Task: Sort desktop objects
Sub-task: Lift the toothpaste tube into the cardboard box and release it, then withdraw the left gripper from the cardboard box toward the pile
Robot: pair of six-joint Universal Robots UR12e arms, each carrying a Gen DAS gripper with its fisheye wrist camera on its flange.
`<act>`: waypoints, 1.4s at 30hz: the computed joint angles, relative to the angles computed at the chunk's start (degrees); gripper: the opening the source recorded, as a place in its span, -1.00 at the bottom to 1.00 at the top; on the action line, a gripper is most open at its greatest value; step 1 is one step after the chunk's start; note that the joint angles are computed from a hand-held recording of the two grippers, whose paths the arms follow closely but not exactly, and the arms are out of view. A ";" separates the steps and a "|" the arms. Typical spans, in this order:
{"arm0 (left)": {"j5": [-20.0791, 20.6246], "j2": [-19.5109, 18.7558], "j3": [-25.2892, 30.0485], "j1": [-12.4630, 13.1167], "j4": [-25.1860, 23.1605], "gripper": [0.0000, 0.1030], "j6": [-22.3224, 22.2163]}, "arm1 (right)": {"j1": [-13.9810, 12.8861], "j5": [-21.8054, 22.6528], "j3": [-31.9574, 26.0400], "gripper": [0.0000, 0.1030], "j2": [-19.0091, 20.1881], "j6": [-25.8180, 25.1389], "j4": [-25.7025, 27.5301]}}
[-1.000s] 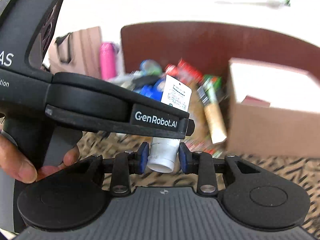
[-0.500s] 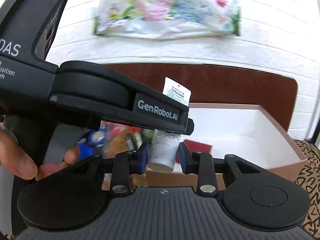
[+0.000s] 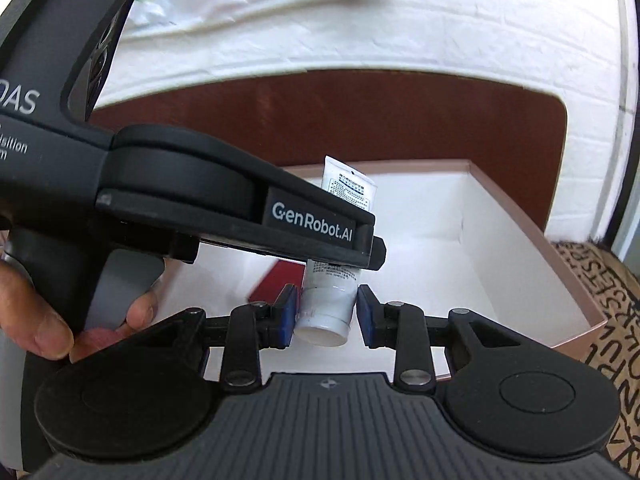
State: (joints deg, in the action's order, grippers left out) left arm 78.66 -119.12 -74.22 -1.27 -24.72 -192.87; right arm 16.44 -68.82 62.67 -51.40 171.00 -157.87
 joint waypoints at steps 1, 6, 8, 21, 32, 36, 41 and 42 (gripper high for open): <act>-0.37 -0.56 0.77 0.06 -1.15 -0.37 0.27 | -0.02 -0.25 -0.66 -0.30 0.41 0.05 1.08; -2.43 -2.74 3.82 0.63 -6.04 -0.37 -0.97 | 0.18 -1.86 -3.61 -0.30 2.14 -0.69 5.99; -3.30 -3.29 4.64 0.96 -7.63 -0.37 -1.96 | 0.41 -2.77 -4.27 -0.30 2.55 -1.75 6.95; -4.40 -3.56 5.61 1.33 -9.03 0.91 -2.39 | 1.38 -6.63 -6.43 0.11 4.00 -5.18 8.73; -2.03 -0.06 0.18 0.71 -0.93 1.00 -1.77 | 1.72 -10.46 -1.27 0.94 1.82 -5.41 0.44; -0.94 0.67 -0.91 0.32 0.78 1.00 -1.49 | 1.77 -11.59 0.34 0.96 0.97 -5.38 -1.06; -0.52 1.52 -1.89 0.12 1.26 1.00 -1.57 | 1.64 -12.02 2.21 0.96 -0.15 -4.69 -2.02; -0.25 1.72 -2.14 0.05 1.37 1.00 -1.67 | 1.62 -12.10 2.64 0.97 -0.42 -4.57 -2.32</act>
State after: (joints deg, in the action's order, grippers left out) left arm 78.41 -117.41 -76.36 -1.22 -23.34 -194.53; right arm 18.06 -80.92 65.31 -51.82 166.43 -160.19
